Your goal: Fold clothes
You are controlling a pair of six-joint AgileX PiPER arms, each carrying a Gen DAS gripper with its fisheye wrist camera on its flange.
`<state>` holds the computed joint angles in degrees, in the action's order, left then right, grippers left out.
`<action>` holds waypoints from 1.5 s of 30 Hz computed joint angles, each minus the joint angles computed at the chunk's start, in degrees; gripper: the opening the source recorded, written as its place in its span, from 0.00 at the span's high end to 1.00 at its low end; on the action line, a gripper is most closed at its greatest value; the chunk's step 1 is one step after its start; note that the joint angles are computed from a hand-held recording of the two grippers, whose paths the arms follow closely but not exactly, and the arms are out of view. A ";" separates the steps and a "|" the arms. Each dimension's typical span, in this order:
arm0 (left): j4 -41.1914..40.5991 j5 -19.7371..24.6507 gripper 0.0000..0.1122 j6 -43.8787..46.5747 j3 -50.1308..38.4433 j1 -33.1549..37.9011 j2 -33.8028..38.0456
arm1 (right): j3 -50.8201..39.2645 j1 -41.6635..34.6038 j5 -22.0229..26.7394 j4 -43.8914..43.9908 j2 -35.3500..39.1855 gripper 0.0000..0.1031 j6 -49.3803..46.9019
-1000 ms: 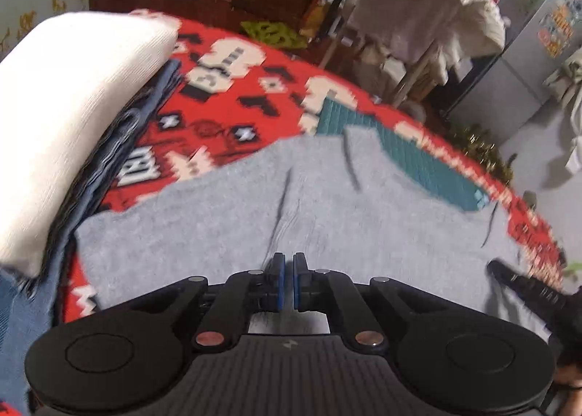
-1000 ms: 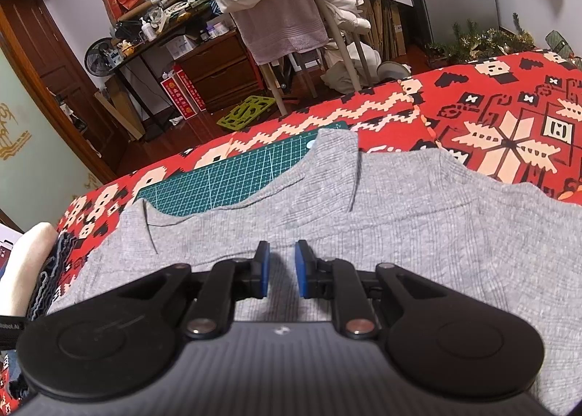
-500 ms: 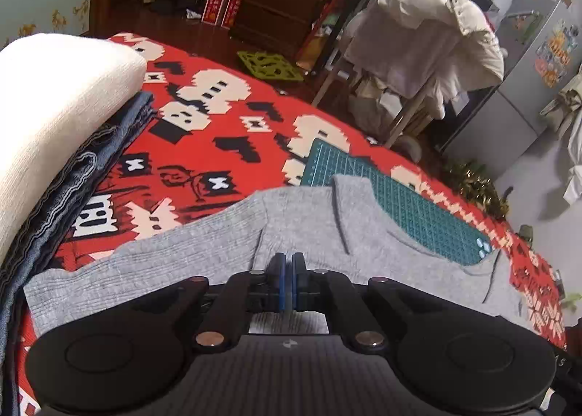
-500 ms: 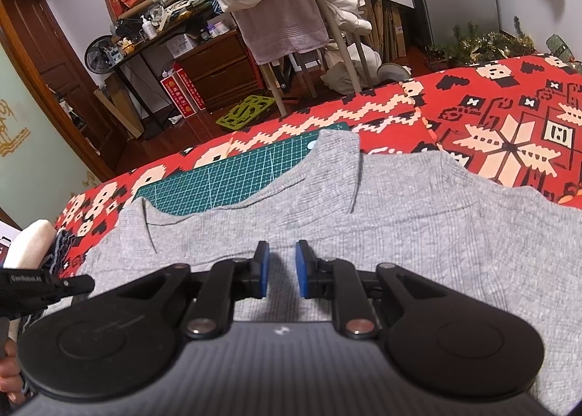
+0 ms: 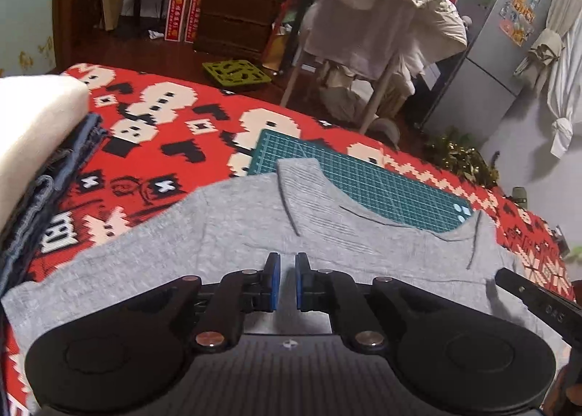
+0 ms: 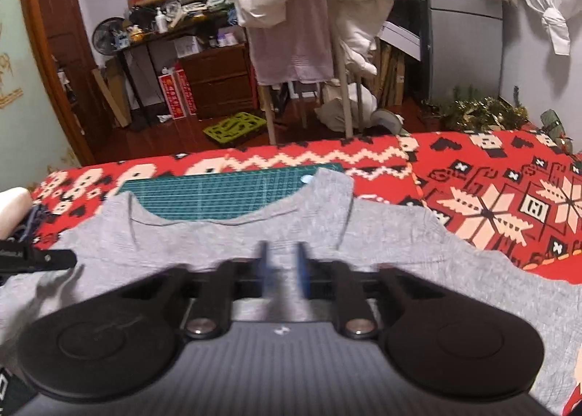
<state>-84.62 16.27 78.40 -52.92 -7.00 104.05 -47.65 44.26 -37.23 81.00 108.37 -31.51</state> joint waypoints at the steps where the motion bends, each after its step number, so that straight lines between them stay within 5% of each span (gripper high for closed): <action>1: -0.92 0.04 0.94 1.08 0.09 -0.08 -0.01 | -0.08 -0.27 -0.05 0.25 0.05 0.98 -0.27; 5: -6.89 -2.17 0.94 8.54 0.88 -0.75 -0.47 | -1.08 -0.74 -1.35 0.60 0.93 0.98 -2.71; 11: 2.30 -0.87 0.94 -2.34 -1.12 1.14 1.32 | -3.33 -3.83 2.50 1.80 3.77 0.97 -5.53; 19: 5.20 -0.04 0.93 -4.97 -1.20 0.93 1.05 | 2.18 -2.57 -4.54 6.05 -3.89 0.95 -8.53; 26: 7.38 0.51 0.92 -7.15 -1.40 0.97 1.00 | 8.95 -11.24 1.86 -1.66 -6.27 0.92 6.05; 30: 8.10 0.53 0.92 -7.93 -1.54 0.97 1.22 | 7.22 -12.14 3.12 -1.24 -3.50 0.92 3.33; 36: 7.54 -0.05 0.89 -6.78 -1.34 0.62 1.14 | 5.96 -13.52 1.25 -0.09 -0.92 0.95 1.15; 45: 7.64 1.78 0.88 -7.32 -2.18 1.38 1.68 | 11.09 -15.74 1.94 -13.90 -6.29 0.87 18.48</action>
